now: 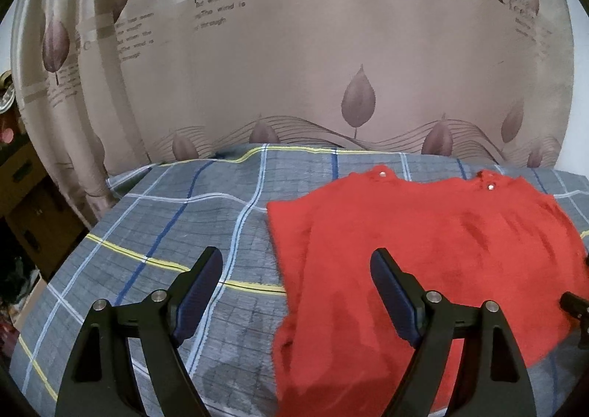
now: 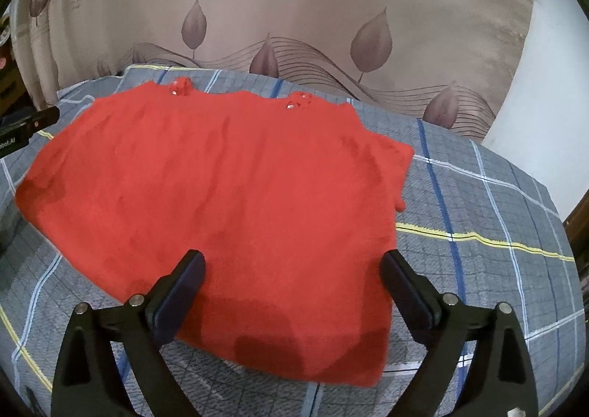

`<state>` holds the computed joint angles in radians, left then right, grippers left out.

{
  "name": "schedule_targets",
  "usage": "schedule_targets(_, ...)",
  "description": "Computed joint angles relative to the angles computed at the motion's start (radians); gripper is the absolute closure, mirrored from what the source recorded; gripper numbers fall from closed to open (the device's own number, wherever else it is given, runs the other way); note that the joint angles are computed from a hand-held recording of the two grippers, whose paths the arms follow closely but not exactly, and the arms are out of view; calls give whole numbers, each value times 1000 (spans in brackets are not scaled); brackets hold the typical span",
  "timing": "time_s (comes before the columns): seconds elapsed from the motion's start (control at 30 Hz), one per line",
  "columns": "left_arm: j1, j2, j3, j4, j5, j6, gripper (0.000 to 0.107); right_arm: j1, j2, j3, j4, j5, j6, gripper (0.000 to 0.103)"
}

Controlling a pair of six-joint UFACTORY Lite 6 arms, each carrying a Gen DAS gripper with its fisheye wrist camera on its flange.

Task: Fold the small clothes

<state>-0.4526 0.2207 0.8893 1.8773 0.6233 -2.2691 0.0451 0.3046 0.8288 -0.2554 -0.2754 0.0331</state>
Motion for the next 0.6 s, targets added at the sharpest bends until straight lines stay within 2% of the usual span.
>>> schedule_targets(0.23,33,20,2,22,-23,-18,19,2,3,2,21,4,-21,4)
schedule_targets(0.4,77,26,9,56,-79,-52,16,8,16,15,63,13,-64,2)
schedule_targets(0.5,134,20,6,147,-179,-125,15,10,22,21,80,19,-83,2)
schedule_targets(0.6,230,7,2,428,-350,-358,15,11,21,19,93,20,-98,1)
